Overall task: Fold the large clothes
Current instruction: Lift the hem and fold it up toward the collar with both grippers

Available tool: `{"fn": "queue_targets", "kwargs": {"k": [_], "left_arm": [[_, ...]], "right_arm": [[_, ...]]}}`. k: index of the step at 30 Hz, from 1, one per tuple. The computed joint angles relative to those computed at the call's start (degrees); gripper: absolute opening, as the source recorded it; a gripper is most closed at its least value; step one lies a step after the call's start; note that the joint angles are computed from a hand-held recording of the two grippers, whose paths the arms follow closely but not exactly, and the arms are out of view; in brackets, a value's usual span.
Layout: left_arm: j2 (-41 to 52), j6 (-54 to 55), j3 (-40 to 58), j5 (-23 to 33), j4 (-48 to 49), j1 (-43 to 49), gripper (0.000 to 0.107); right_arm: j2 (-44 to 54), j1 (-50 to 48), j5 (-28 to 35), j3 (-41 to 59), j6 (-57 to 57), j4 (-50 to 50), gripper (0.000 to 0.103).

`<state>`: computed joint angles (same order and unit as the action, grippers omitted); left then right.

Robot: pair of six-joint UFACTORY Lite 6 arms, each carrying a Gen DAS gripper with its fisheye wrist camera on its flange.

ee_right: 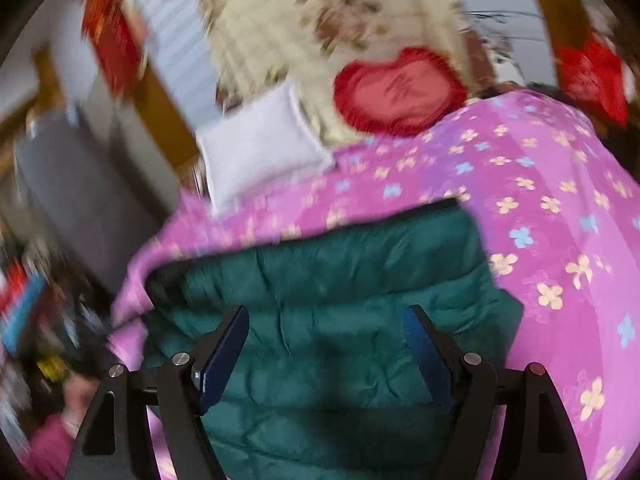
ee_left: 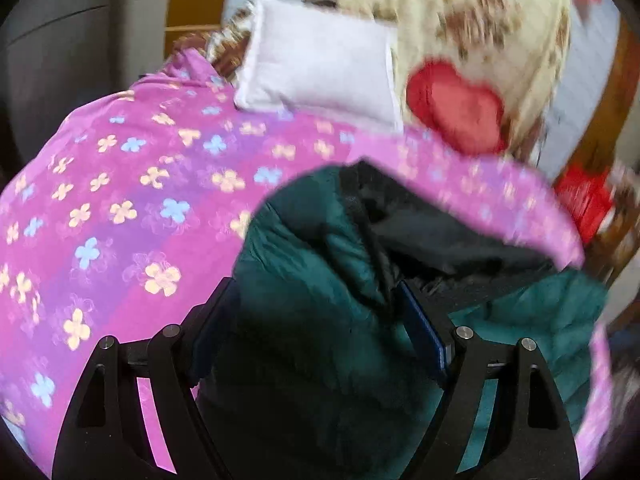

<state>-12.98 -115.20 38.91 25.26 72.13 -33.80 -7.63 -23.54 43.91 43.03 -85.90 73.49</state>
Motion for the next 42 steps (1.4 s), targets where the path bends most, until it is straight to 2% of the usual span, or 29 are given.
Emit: {"fn": "queue_targets", "kwargs": {"k": [3,6,9,11,15,18,22,24,28,31,36,38,41,42], "left_arm": [[-6.91,-6.09,-3.42,1.56,5.37,-0.93,0.081],[-5.19,1.34,-1.36,0.80,1.14,-0.49,0.081],[-0.80,3.84,0.58,0.73,0.90,-1.02,0.081],[4.56,4.50,3.08,0.96,1.59,-0.44,0.081],[17.65,11.51,11.61,-0.81,-4.50,3.71,0.081],[22.38,8.02,14.49,-2.36,-1.08,5.81,0.082],[22.88,12.80,15.90,-1.84,-5.43,6.07,0.082],[21.34,16.32,16.01,-0.69,-8.73,5.53,0.082],[20.31,17.97,17.18,1.47,-8.33,5.39,0.082],[24.21,24.27,21.11,0.78,-13.79,7.49,0.082],[30.23,33.04,26.02,-0.90,-22.89,10.51,0.082],[31.73,33.59,26.82,-1.18,-23.30,10.89,0.083],[34.35,33.76,28.87,0.67,-22.32,10.13,0.084],[35.00,33.53,29.42,1.47,-21.83,9.77,0.084]], "right_arm": [[4.22,8.40,-8.95,0.01,-3.26,4.45,0.077],[11.45,15.46,-19.32,3.59,-6.86,10.53,0.077],[19.95,18.46,-25.56,9.30,-7.29,13.77,0.077],[24.47,18.94,-27.07,12.96,-5.94,13.72,0.077],[29.99,20.70,-31.06,18.78,0.26,8.33,0.078],[33.91,21.00,-32.01,22.51,0.70,9.12,0.078],[35.20,20.57,-31.09,24.48,5.32,5.19,0.078],[32.30,19.65,-29.48,22.14,4.14,5.06,0.078],[22.98,15.65,-25.71,14.06,-6.97,12.43,0.078],[21.50,13.92,-26.00,13.61,-5.10,9.59,0.078],[27.51,12.87,-28.40,18.43,2.70,2.50,0.078],[31.58,13.79,-29.77,21.37,7.29,-2.66,0.078],[33.89,14.79,-31.18,22.58,6.21,-1.06,0.079],[34.39,15.12,-31.45,23.23,8.64,-3.24,0.079]]}}
